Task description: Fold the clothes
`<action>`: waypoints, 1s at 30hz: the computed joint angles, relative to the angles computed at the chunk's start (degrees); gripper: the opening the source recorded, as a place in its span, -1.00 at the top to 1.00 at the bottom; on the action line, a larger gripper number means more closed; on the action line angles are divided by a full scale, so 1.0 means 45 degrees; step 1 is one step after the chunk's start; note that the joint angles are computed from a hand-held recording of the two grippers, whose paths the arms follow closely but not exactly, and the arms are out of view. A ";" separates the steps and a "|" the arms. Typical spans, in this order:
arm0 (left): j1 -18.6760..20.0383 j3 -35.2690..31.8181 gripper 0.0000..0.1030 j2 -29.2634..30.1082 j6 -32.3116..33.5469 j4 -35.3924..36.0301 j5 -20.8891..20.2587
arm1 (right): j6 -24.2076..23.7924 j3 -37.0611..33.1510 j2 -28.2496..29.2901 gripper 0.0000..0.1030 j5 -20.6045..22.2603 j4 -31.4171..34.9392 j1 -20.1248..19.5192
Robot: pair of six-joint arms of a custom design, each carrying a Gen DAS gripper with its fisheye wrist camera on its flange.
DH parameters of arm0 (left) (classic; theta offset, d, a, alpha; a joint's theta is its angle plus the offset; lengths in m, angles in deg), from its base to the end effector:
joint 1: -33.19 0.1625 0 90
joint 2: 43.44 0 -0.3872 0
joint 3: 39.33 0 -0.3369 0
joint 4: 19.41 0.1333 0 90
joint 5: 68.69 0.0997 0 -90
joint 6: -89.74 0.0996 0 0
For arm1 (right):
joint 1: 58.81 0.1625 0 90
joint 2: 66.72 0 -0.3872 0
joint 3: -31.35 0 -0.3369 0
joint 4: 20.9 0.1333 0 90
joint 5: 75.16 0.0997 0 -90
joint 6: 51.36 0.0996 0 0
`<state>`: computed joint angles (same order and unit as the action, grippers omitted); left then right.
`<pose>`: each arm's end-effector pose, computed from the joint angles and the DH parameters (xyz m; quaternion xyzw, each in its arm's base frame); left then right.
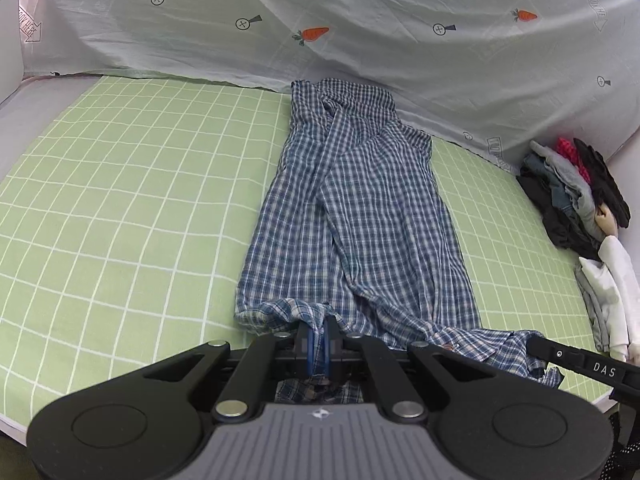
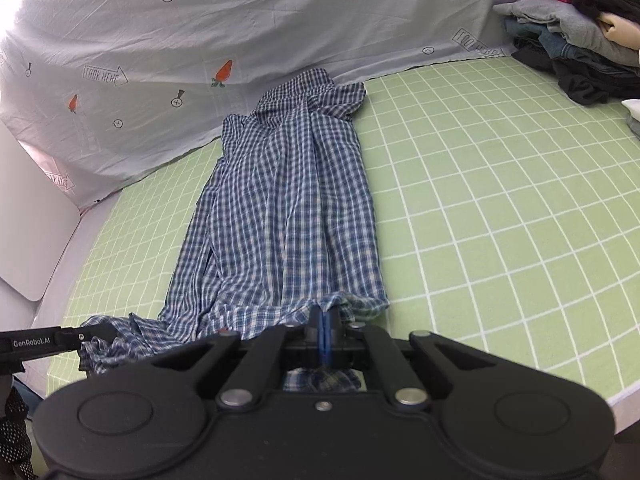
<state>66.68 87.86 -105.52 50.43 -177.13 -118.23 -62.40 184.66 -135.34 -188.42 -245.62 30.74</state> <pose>-0.2462 -0.4002 0.1279 0.1325 0.9287 -0.2709 0.2159 0.0916 -0.3072 0.2052 -0.0030 -0.8917 0.3938 0.2232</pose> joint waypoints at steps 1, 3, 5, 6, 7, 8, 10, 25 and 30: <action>0.0116 -0.0194 0.91 0.0186 0.0245 -0.0243 0.0096 | 0.0000 -0.0202 -0.0049 0.97 0.0083 0.0105 -0.0070; 0.0350 -0.0609 0.91 0.0552 0.0802 -0.0715 0.0229 | 0.0116 -0.0498 -0.0147 0.97 0.0339 0.0215 -0.0293; 0.0522 -0.1006 0.92 0.0817 0.1179 -0.0976 0.0334 | 0.0322 -0.0871 -0.0269 0.97 0.0666 0.0519 -0.0568; 0.0610 -0.1214 0.92 0.0951 0.1351 -0.1084 0.0389 | 0.0376 -0.1063 -0.0237 0.97 0.0755 0.0611 -0.0648; 0.0718 -0.1459 0.92 0.1119 0.1519 -0.1181 0.0447 | 0.0380 -0.1313 -0.0197 0.97 0.0825 0.0748 -0.0706; 0.0839 -0.1697 0.92 0.1276 0.1657 -0.1259 0.0485 | 0.0372 -0.1590 -0.0158 0.97 0.0898 0.0908 -0.0765; 0.1119 -0.2198 0.92 0.1619 0.1880 -0.1393 0.0496 | 0.0293 -0.2038 -0.0074 0.97 0.1021 0.1152 -0.0894; 0.3795 -0.6962 0.81 0.4973 0.3323 -0.0752 -0.0265 | 0.0597 -0.6381 0.1678 0.96 0.0927 0.4764 -0.1808; 0.4095 -0.7578 0.55 0.5271 0.3468 -0.1048 -0.0194 | 0.0389 -0.7354 0.2133 0.81 0.0827 0.5033 -0.1726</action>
